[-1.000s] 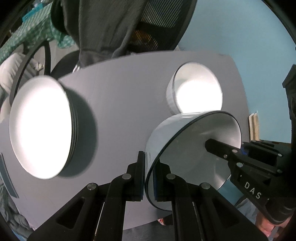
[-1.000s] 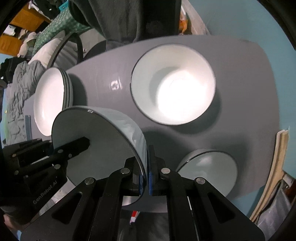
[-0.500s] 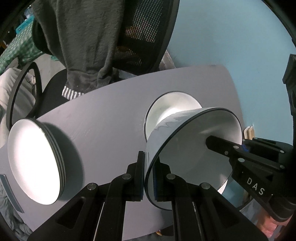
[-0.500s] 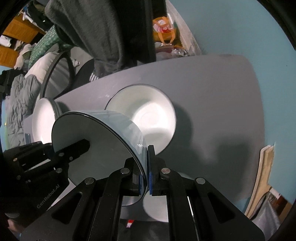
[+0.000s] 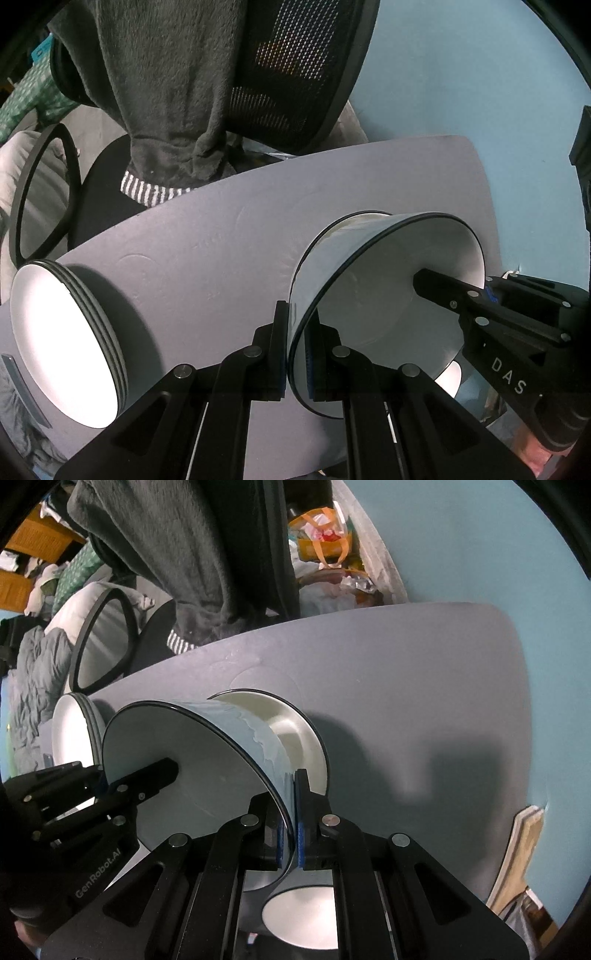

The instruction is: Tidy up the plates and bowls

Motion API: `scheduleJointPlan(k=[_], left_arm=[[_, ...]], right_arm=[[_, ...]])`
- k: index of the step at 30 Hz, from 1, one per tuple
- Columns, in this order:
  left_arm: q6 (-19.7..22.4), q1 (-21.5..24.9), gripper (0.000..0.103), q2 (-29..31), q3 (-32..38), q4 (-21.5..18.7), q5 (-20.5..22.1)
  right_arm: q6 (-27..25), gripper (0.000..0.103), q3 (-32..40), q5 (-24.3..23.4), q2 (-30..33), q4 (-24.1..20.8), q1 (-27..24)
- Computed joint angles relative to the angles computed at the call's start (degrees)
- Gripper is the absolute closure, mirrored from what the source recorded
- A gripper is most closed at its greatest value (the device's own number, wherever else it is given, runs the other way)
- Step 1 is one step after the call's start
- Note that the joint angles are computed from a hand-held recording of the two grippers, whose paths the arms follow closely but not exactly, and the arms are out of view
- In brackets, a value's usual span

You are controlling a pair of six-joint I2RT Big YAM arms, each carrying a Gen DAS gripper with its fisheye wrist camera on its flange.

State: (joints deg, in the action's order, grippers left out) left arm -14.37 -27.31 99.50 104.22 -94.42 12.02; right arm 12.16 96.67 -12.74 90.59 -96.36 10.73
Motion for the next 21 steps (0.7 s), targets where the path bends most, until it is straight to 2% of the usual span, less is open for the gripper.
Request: scheduleJointPlan(k=[11,21], left_arm=[[0.6,-1.1,0.096,0.1,0.2,-0.1,-2.6],[0.0,-1.0,0.094,0.4,-0.7,-0.1,-1.7]], right_arm=[[-1.1,0.097,-0.3,-0.5,0.6,-0.3,-1.0],[-0.9,0.095,-1.0,0.1,0.3,-0.5,-1.6]])
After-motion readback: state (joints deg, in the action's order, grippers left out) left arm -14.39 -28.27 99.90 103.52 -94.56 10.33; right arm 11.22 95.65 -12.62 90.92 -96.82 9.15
